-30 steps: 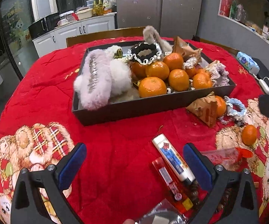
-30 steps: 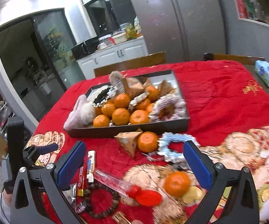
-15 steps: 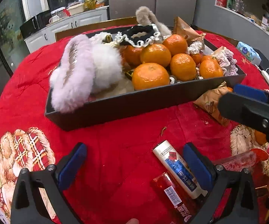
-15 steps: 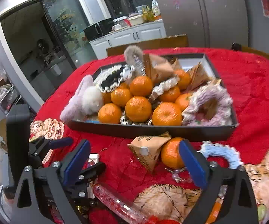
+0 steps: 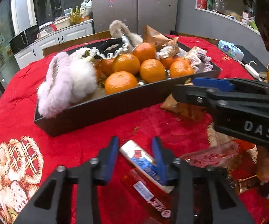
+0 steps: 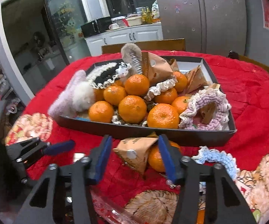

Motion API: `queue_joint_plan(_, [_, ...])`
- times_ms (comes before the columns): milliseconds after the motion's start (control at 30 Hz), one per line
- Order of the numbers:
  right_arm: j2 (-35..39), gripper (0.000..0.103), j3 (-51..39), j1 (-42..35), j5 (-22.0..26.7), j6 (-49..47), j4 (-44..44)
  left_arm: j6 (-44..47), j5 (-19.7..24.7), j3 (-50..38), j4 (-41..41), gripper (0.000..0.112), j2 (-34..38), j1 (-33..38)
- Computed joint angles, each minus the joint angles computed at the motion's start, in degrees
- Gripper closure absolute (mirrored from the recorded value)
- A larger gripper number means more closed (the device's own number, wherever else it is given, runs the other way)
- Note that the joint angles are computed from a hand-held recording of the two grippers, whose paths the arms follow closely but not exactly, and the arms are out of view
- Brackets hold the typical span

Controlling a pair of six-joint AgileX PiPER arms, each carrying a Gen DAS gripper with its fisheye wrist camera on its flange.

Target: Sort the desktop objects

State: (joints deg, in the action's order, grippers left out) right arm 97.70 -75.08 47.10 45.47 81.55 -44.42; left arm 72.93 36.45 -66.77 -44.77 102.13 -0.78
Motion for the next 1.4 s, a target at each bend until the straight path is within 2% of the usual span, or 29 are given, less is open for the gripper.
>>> queue_joint_plan(67, [0.14, 0.067, -0.32, -0.02, 0.01, -0.51, 0.45, -0.33, 0.17, 0.03, 0.04, 0.083, -0.35, -0.22])
queue_joint_plan(167, [-0.61, 0.073, 0.39, -0.56, -1.68, -0.59, 1.92, -1.58, 2.11, -2.37, -0.03, 0.087, 1.15, 0.29])
queue_joint_plan(233, [-0.80, 0.076, 0.63, -0.60, -2.49, -0.70, 2.71, -0.09, 1.85, -0.26, -1.38, 0.089, -0.06, 0.89])
queue_joint_plan(400, [-1.27, 0.079, 1.29, -0.49, -3.98, 0.43, 3.32, 1.61, 0.84, 1.25, -2.89, 0.097, -1.25, 0.85])
queue_joint_plan(567, [-2.90, 0.080, 2.98, -1.21, -6.68, 1.57, 4.23, 2.62, 0.36, 2.24, -3.71, 0.099, -2.01, 0.93])
queue_joint_plan(600, [-3.01, 0.080, 2.88, -1.06, -6.57, 1.63, 4.20, 5.29, 1.80, 2.88, -4.60, 0.099, -2.55, 3.43])
queue_joint_plan(900, [-4.65, 0.080, 1.35, 1.36, -3.85, 3.00, 1.29, 7.05, 2.33, 4.09, -6.47, 0.101, -6.22, 4.58])
queue_joint_plan(1000, [-5.42, 0.080, 0.29, 2.38, -1.77, 3.08, 0.54, 7.57, 4.10, 3.85, -7.41, 0.103, -8.10, 6.03])
queue_joint_plan(1067, [-5.78, 0.080, -1.10, 3.38, 0.24, 2.70, -0.33, 8.19, 5.65, 3.63, -8.06, 0.112, -9.53, 7.50])
queue_joint_plan(1400, [-6.91, 0.080, -6.53, 9.22, 8.16, 3.52, -5.42, 10.30, 11.96, 3.41, -9.89, 0.112, -14.69, 12.45])
